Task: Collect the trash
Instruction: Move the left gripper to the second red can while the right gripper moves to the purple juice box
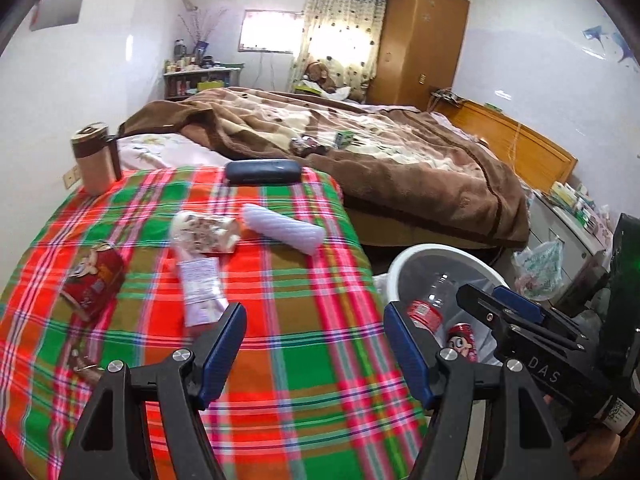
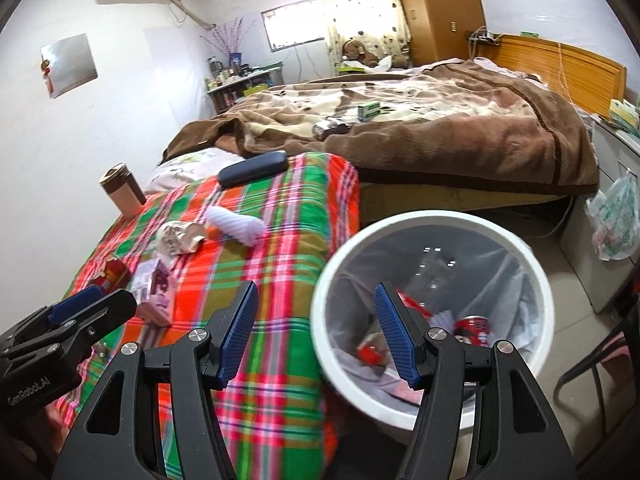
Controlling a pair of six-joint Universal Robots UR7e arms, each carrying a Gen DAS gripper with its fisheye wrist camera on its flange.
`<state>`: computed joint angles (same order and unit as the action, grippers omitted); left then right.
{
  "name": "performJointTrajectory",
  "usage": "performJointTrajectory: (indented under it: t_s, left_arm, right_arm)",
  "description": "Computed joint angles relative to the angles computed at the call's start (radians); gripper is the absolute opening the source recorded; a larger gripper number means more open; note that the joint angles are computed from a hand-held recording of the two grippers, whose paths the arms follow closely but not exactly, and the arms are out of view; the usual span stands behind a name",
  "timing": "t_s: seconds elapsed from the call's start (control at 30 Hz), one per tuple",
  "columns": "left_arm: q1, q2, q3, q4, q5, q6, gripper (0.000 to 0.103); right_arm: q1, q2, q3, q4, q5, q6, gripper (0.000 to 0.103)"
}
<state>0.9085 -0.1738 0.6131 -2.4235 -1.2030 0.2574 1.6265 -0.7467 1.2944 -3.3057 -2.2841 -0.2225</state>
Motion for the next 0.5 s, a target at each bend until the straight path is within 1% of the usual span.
performJointTrajectory:
  t_s: [0.13,0.33,0.5]
  left_arm:
    - [0.016,-0.016,0.008,-0.013,0.016,-0.010,0.071]
    - [0.036,-0.019,-0.013,-0.011,0.041,-0.015,0.071]
    - [0.057,-0.018,-0.038,-0.027,0.052,-0.010,0.071]
  right_arm:
    - [0.008,0.022,-0.028,0.029,0.012,-0.005,0.062]
    - [0.018,0.057,-0.076,0.078,0.036,-0.006,0.062]
    - [0.029,0.095,-0.128,0.103,0.052,-0.039,0.062]
